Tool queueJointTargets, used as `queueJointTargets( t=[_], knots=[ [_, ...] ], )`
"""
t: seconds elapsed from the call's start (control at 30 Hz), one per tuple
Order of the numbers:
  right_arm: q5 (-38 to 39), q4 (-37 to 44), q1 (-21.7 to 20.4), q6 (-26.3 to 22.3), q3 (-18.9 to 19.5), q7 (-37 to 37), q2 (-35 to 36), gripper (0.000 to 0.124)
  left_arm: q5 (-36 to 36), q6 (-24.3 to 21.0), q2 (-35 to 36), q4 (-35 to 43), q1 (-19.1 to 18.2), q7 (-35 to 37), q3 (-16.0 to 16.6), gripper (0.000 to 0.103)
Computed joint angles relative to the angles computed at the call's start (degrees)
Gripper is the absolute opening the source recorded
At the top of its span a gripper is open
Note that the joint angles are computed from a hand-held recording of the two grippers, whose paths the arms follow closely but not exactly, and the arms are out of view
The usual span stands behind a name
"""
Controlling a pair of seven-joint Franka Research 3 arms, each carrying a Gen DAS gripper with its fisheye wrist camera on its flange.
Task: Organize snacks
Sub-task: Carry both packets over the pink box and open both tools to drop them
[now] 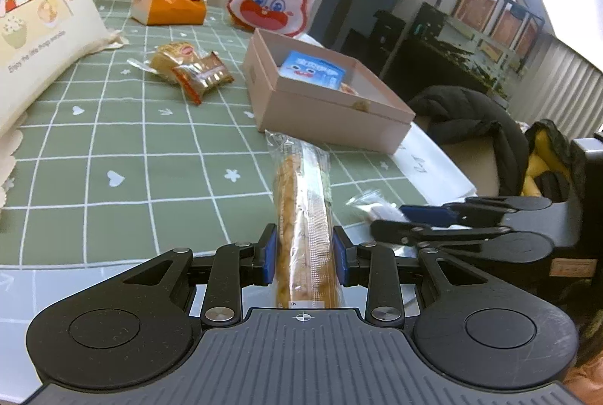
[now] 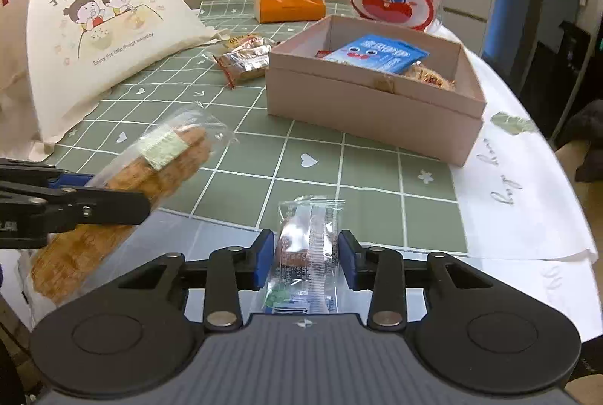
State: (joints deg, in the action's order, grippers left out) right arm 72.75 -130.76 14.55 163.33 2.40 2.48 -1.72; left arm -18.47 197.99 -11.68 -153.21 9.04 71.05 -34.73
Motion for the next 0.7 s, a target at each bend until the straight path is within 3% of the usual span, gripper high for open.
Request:
queueJointTargets(
  t=[0.1, 0.17, 0.27, 0.37, 0.53, 0.6, 0.67, 0.7],
  knots=[
    [3.25, 0.11, -0.57, -2.20, -1.15, -2.02, -3.25, 0.036, 6.52, 2.56, -0.79, 0.53, -6.57, -3.48, 8.62, 0.034],
    [6.44, 1.55, -1.08, -4.95, -2.62, -3.55, -5.92, 0.036, 7.24, 3.55, -1.45, 2.95, -6.07, -1.49, 9.01, 0.034],
    [10.01, 6.49, -1.52, -6.54, -4.04, -4.37, -7.77, 0.036, 5.54, 6.51, 0.31, 9.67, -3.08, 4.90, 6.89, 0.035],
    [10.45, 14.71, -1.89, -5.53, -4.16, -3.16, -5.46, 0.036, 10.46, 7.13, 6.28, 19.36, -4.98, 5.70, 11.19, 0.035],
    [0.99, 28.66, -3.41, -2.59, -2.74, 8.60, 3.73, 0.036, 17.49, 1.33, 18.26, 35.66, -7.56, 0.10, 16.43, 0.035],
    [-2.83, 33.61, -4.37, -2.50, -1.94, 12.71, 8.02, 0.036, 22.13, -3.66, 24.29, 43.02, -3.64, -4.68, 13.46, 0.035],
    [-6.40, 37.66, -5.37, -3.06, -1.00, 16.51, 11.98, 0.036, 26.89, -8.90, 31.39, 49.56, 4.59, -8.00, 4.78, 0.035],
    [-8.60, 40.24, -5.75, -3.85, -0.66, 18.85, 14.69, 0.036, 28.12, -12.49, 35.32, 53.06, 6.35, -8.00, 2.42, 0.036]
  ],
)
